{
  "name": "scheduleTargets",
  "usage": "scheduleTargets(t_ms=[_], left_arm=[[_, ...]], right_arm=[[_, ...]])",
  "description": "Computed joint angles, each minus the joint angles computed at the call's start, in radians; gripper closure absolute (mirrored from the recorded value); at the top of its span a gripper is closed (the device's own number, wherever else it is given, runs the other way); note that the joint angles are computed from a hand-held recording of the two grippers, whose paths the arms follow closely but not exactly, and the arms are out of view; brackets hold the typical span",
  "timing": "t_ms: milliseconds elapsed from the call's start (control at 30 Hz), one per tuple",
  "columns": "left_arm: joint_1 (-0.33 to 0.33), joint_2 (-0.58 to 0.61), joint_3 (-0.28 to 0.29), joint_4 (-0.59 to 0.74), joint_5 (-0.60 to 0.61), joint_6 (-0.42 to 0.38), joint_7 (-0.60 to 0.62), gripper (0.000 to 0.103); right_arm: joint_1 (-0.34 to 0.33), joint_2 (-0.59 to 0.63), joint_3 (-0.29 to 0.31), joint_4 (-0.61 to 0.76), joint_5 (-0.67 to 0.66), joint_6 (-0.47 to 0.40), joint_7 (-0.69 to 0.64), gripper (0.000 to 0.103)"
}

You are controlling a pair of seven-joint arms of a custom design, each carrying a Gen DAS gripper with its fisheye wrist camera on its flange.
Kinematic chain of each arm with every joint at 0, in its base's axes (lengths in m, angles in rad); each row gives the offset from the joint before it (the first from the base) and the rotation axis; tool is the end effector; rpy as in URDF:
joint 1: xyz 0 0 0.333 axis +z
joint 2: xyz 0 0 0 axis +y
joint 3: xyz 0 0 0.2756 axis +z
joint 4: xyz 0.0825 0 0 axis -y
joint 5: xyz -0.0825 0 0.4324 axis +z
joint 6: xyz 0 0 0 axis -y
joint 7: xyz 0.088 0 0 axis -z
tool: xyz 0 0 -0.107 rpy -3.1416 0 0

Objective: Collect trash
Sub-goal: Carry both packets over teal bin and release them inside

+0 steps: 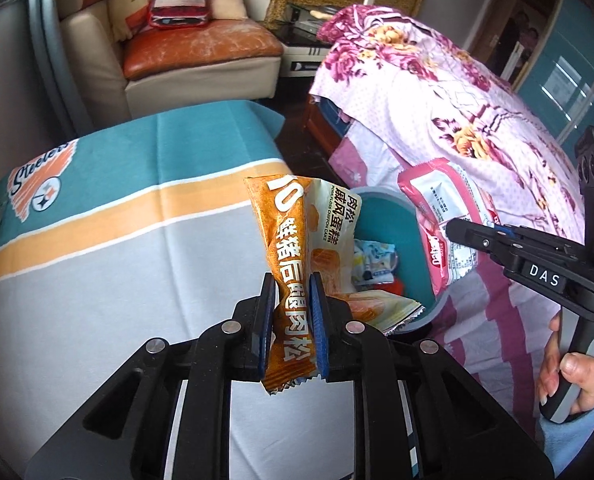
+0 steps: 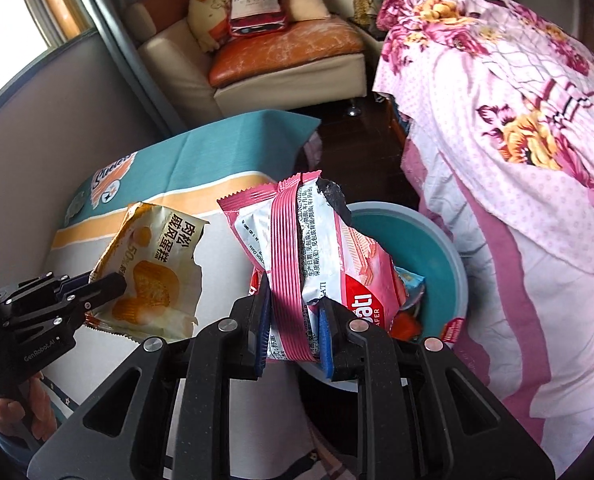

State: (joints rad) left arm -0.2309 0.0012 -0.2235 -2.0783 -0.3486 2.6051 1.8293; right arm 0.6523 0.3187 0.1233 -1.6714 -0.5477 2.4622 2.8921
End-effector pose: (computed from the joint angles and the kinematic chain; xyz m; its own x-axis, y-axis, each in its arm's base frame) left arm 0.5691 -0.2700 0.4205 -0.4801 -0.8602 0.1720 -0.7869 0.3358 -0.5177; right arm 0.5189 0.4991 0.4143 -0.1363 -0.9593 -0.2473 -0.8167 0.2501 -0.5200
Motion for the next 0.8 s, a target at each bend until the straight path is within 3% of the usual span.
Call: scheduleTargets(t_ms=[267, 600, 700, 767, 800], left_arm=[[-0.063, 0.149, -0.034, 0.137, 0.120, -0.038, -0.093, 0.085], [-0.106, 0.282, -0.027, 0.264, 0.199, -0.089, -0.183, 0.080], [-0.105, 0.299, -0.026, 0.282, 0.202, -0.093, -0.195, 0.063], [-0.112, 0.295, -0.016, 0.275, 0.228, -0.067, -0.222, 0.037], [-0.115, 0.290, -0.012, 0.267, 0.243, -0.052, -0.234, 0.033]], right_arm=[[-0.055, -0.120, 0.004, -0.200, 0.012, 0.064, 0.060, 0.084], [-0.102, -0.129, 0.018, -0.244, 0.080, 0.080, 0.006, 0.084], [-0.108, -0.121, 0.018, -0.237, 0.096, 0.079, -0.011, 0.084], [-0.110, -0.111, 0.017, -0.226, 0.103, 0.076, -0.024, 0.084], [-0.110, -0.106, 0.017, -0.220, 0.106, 0.075, -0.030, 0.084]])
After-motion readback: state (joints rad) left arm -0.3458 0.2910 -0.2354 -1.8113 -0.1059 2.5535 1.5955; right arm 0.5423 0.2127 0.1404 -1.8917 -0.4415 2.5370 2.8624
